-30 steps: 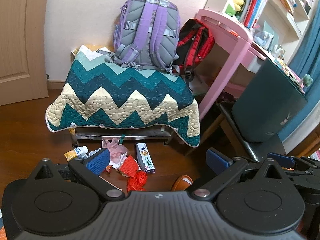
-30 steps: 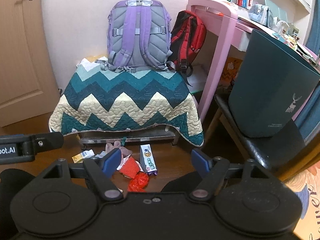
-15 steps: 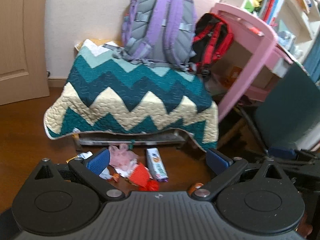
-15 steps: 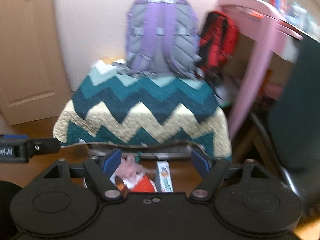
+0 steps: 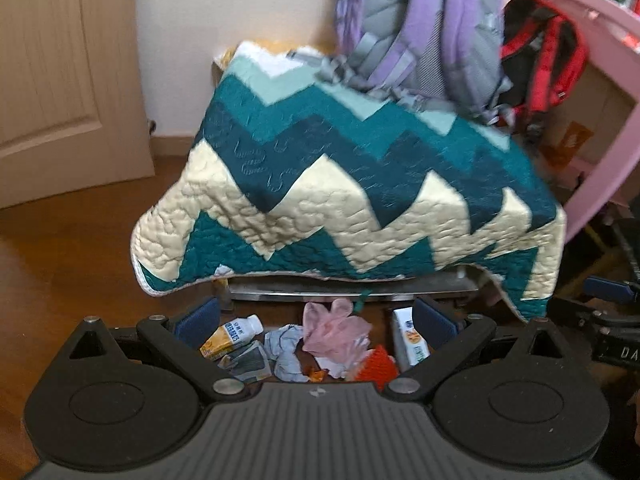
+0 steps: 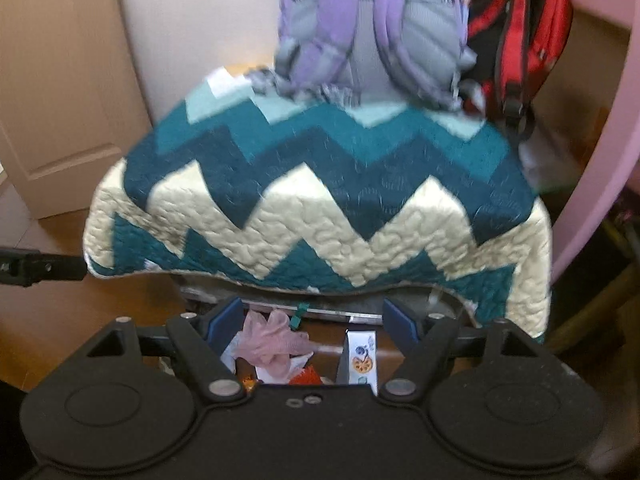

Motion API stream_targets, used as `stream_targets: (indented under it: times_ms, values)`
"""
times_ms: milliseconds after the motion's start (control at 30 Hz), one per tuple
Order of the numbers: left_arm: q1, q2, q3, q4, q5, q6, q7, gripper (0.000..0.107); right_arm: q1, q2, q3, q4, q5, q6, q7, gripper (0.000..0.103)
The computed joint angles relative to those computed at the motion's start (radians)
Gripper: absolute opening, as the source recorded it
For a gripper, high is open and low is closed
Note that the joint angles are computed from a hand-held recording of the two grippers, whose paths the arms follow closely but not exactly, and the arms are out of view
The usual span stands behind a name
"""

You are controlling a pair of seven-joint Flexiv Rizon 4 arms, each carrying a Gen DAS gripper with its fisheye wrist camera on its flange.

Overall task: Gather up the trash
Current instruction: 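Grasp the white cookie wrapper with the right tool while the left tool grasps the pink mesh wrap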

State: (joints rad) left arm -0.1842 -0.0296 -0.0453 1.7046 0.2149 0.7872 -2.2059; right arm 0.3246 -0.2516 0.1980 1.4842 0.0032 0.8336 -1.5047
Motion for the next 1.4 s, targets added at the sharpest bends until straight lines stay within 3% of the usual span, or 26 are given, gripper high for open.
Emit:
stream_targets:
  times_ms: [167,400,767,1100,1267,1400]
  values:
    - [0.013,-0.102,0.006,0.016,-0.082,0.083,0.053,0.103,-0.011,-0.123,-0.011,-0.078,0.008,-0.064,-0.049,0.076]
    - [-0.018,-0.311,0.018,-0.063,-0.121,0.144,0.109,0.103,-0.013,-0.308,-0.029,-0.185,-0.008,-0.163,-0.045,0.076]
    - [-0.048,-0.607,0.047,-0.193,-0.208,0.162,0.216,0.103,0.003,-0.528,-0.067,-0.262,-0.071,-0.175,0.038,0.076]
    - [-0.063,-0.768,0.067,-0.289,-0.245,0.175,0.254,0.102,-0.005,-0.639,-0.040,-0.298,-0.064,-0.139,0.060,0.074]
    - [-0.045,-0.804,0.052,-0.299,-0.286,0.180,0.281,0.092,0.002,-0.673,-0.040,-0.308,-0.064,-0.116,0.060,0.073]
    - [-0.034,-0.814,0.039,-0.302,-0.313,0.175,0.316,0.074,0.002,-0.687,-0.039,-0.306,-0.068,-0.082,0.047,0.072]
